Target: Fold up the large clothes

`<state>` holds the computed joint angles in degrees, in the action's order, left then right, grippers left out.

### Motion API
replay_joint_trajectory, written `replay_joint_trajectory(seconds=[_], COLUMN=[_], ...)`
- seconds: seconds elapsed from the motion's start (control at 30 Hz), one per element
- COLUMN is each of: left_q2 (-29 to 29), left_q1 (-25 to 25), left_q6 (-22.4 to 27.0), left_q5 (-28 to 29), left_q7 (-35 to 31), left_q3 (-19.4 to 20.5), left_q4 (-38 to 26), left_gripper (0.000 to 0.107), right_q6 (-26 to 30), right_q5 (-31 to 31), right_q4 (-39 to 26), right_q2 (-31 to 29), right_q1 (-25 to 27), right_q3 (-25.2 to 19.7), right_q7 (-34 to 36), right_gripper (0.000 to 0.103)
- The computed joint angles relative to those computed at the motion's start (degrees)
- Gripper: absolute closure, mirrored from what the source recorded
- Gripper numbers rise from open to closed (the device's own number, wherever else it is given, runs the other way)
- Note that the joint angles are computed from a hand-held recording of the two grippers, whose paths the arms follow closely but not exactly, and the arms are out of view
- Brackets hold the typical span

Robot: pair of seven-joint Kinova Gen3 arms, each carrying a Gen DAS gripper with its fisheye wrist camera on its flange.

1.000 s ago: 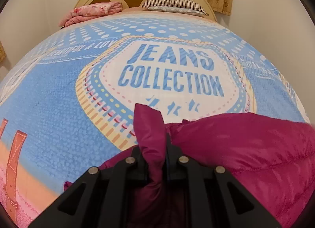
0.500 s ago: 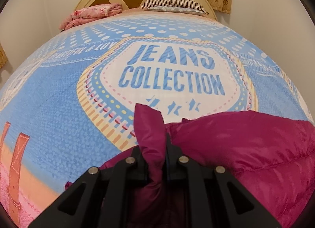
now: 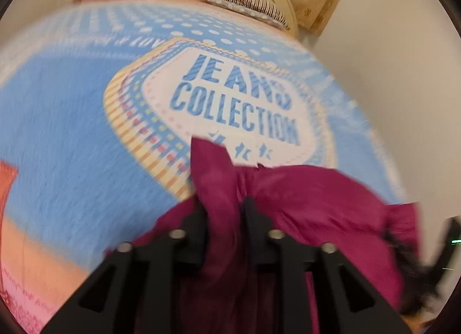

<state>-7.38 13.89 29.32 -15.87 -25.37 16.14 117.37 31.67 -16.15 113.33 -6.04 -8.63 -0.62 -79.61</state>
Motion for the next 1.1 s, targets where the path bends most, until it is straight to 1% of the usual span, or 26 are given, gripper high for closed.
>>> replay_joint_trajectory(seconds=[0.03, 0.07, 0.1, 0.13, 0.17, 0.23, 0.3, 0.33, 0.37, 0.4, 0.43, 0.5, 0.57, 0.63, 0.67, 0.73, 0.77, 0.8, 0.83, 0.87, 0.9, 0.93, 0.97, 1.0, 1.03, 1.1], left_q2=[-2.65, -5.31, -7.96, -10.48, -12.87, -15.39, -16.41, -16.52, -16.51, -16.36, -15.49, -12.60, -11.44, -10.54, -10.32, -10.63, -11.00, -11.42, -11.86, -12.59, -13.29, -14.83, -16.96, -18.55, -20.71, -25.92], left_q1=[1.27, 2.82, 4.91, 6.01, 6.54, 10.79, 16.09, 18.75, 21.40, 23.18, 23.89, 22.12, 17.81, 13.55, 11.99, 11.57, 10.88, 9.76, 9.08, 9.43, 10.84, 12.92, 13.93, 13.88, 12.93, 9.63], left_q6=[-1.90, -2.86, -3.81, -3.82, -2.91, -3.68, -5.99, -6.49, -6.93, -7.21, -7.09, -5.05, -4.58, -1.79, -0.37, 0.42, 0.13, -0.16, -0.48, -1.73, -3.85, -5.38, -5.98, -5.65, -4.39, 0.13], left_q5=[2.33, 4.66, 6.99, 8.97, 10.22, 13.90, 18.36, 20.50, 22.07, 23.80, 25.21, 27.78, 27.24, 28.05, 29.18, 31.43, 32.09, 32.02, 32.49, 33.89, 36.22, 38.55, 39.95, 40.42, 39.95, 36.22], left_q7=[-1.00, -2.94, -5.27, -7.60, -9.93, -14.59, -19.25, -21.58, -23.91, -26.24, -28.57, -31.68, -31.39, -31.96, -33.39, -35.60, -35.32, -34.12, -33.24, -32.28, -32.03, -30.85, -29.11, -28.21, -27.35, -23.80], left_q3=[-2.65, -5.31, -7.96, -9.56, -10.10, -14.17, -18.95, -21.07, -23.30, -24.47, -24.93, -23.43, -18.49, -13.59, -11.81, -10.87, -9.64, -7.89, -7.20, -7.58, -9.01, -11.12, -12.17, -12.16, -11.09, -6.30], left_q4=[2.21, 4.07, 5.94, 7.38, 8.53, 10.52, 12.49, 13.00, 13.31, 13.59, 13.51, 12.41, 11.53, 9.55, 8.78, 8.69, 9.02, 9.38, 9.81, 10.85, 12.39, 14.08, 15.57, 16.21, 16.60, 16.06], left_gripper=[0.050, 0.043, 0.033, 0.027, 0.025, 0.025, 0.025, 0.025, 0.025, 0.025, 0.021, 0.014, 0.014, 0.014, 0.014, 0.016, 0.018, 0.026, 0.036, 0.043, 0.060, 0.074, 0.078, 0.082, 0.083, 0.083], right_q6=[-0.04, 0.34, 1.04, 2.66, 4.32, 4.83, 5.14, 6.61, 7.15, 8.17, 10.12, 14.69, 19.35, 23.80, 25.80, 26.99, 26.19, 24.46, 23.60, 23.67, 24.68, 26.62, 28.95, 31.28, 33.58, 38.18], right_q5=[-0.54, -1.69, -2.86, -4.77, -7.10, -11.76, -16.42, -18.75, -20.85, -22.32, -23.47, -24.44, -23.44, -24.58, -25.88, -26.55, -25.64, -23.80, -21.61, -20.35, -20.02, -20.62, -22.16, -23.07, -23.44, -23.65], right_q4=[-0.09, -0.24, -0.67, -1.52, -2.07, -1.03, 0.83, 1.43, 2.72, 3.38, 3.95, 4.05, 3.50, 4.22, 4.65, 6.67, 7.82, 8.50, 8.22, 7.76, 7.30, 6.72, 6.42, 6.17, 6.04, 5.88], right_q2=[0.22, 0.31, 0.58, 0.76, 0.62, -2.82, -7.92, -10.57, -13.22, -15.08, -16.93, -17.45, -15.35, -12.82, -11.38, -10.10, -10.22, -11.40, -12.35, -12.55, -12.32, -11.65, -10.67, -10.31, -10.28, -10.45], right_q1=[0.24, 0.99, 1.82, 2.06, 1.46, -1.37, -3.42, -2.95, -1.43, 0.23, 2.68, 5.07, 6.70, 7.61, 8.79, 8.42, 7.73, 7.91, 7.46, 7.54, 7.82, 7.98, 8.00, 7.23, 7.17, 9.19], right_q3=[-0.13, -0.40, -0.67, 0.11, 1.96, 7.27, 12.58, 14.96, 16.69, 17.90, 20.17, 24.91, 28.13, 31.39, 31.93, 31.89, 30.27, 27.62, 24.96, 22.70, 21.50, 21.36, 22.28, 24.12, 24.89, 24.07], right_q7=[0.40, 1.36, 2.38, 4.22, 6.51, 9.95, 14.32, 16.65, 18.98, 21.31, 23.64, 27.27, 27.89, 30.54, 32.29, 33.42, 32.66, 32.84, 32.37, 30.97, 28.64, 26.31, 24.91, 24.45, 24.63, 26.72], right_gripper=[0.087, 0.087, 0.087, 0.087, 0.087, 0.087, 0.079, 0.059, 0.030, 0.020, 0.013, 0.013, 0.013, 0.013, 0.013, 0.013, 0.015, 0.015, 0.022, 0.039, 0.047, 0.063, 0.073, 0.075, 0.076, 0.077])
